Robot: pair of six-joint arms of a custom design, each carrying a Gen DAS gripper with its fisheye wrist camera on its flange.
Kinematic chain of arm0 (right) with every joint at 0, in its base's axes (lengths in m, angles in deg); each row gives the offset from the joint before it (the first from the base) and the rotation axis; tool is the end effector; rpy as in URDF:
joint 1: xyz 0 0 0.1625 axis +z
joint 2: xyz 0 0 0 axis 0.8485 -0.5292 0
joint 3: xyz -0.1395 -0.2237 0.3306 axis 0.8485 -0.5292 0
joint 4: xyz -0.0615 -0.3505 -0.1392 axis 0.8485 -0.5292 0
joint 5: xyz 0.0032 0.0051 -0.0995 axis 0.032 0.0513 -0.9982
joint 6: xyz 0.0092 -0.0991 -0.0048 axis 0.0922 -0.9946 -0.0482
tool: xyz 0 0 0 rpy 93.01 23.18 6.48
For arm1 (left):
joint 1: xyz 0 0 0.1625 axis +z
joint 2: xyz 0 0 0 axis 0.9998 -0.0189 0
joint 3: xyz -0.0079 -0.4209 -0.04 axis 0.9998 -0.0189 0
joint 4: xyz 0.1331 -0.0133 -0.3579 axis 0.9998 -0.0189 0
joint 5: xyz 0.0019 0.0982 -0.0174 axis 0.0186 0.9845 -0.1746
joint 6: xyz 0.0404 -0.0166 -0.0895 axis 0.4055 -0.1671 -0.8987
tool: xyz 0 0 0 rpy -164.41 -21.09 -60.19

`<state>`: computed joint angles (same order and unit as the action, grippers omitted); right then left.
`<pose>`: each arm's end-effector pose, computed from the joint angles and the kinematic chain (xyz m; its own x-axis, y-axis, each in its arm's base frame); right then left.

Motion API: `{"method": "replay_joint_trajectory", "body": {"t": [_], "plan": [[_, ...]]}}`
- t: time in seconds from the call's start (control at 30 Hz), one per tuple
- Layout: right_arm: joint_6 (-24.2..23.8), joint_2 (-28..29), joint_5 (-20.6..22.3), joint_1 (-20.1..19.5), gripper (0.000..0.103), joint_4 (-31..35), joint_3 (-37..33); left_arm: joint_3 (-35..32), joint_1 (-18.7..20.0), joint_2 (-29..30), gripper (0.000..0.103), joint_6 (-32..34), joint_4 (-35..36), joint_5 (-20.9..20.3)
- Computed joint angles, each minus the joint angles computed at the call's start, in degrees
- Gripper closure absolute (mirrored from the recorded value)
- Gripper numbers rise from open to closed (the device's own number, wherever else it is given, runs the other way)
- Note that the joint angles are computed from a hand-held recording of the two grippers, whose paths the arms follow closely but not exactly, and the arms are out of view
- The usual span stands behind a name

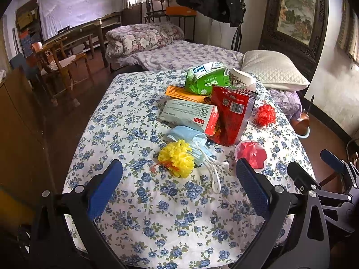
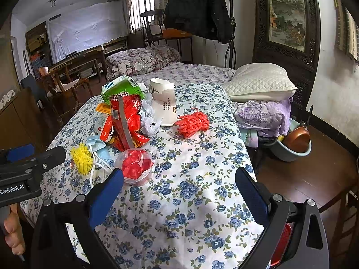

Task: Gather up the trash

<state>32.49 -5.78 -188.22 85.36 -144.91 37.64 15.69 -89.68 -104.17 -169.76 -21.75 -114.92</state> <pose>0.4813 -0.2796 0.1931 -0.6999 -0.3478 0.6238 -0.6743 0.6098 -0.4166 -0.2818 -0.1950 0.4576 -0.6798 -0.2667 -0.6832 0.3522 0.6983 -0.6231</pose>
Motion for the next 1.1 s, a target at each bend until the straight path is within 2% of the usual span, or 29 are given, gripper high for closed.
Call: {"method": "replay_joint_trajectory", "body": {"t": [1.1], "plan": [[-0.2, 0.3, 0.3, 0.0, 0.006, 1.4, -0.3, -0.2, 0.1, -0.2, 0.007, 0.2, 0.3, 0.1]]}}
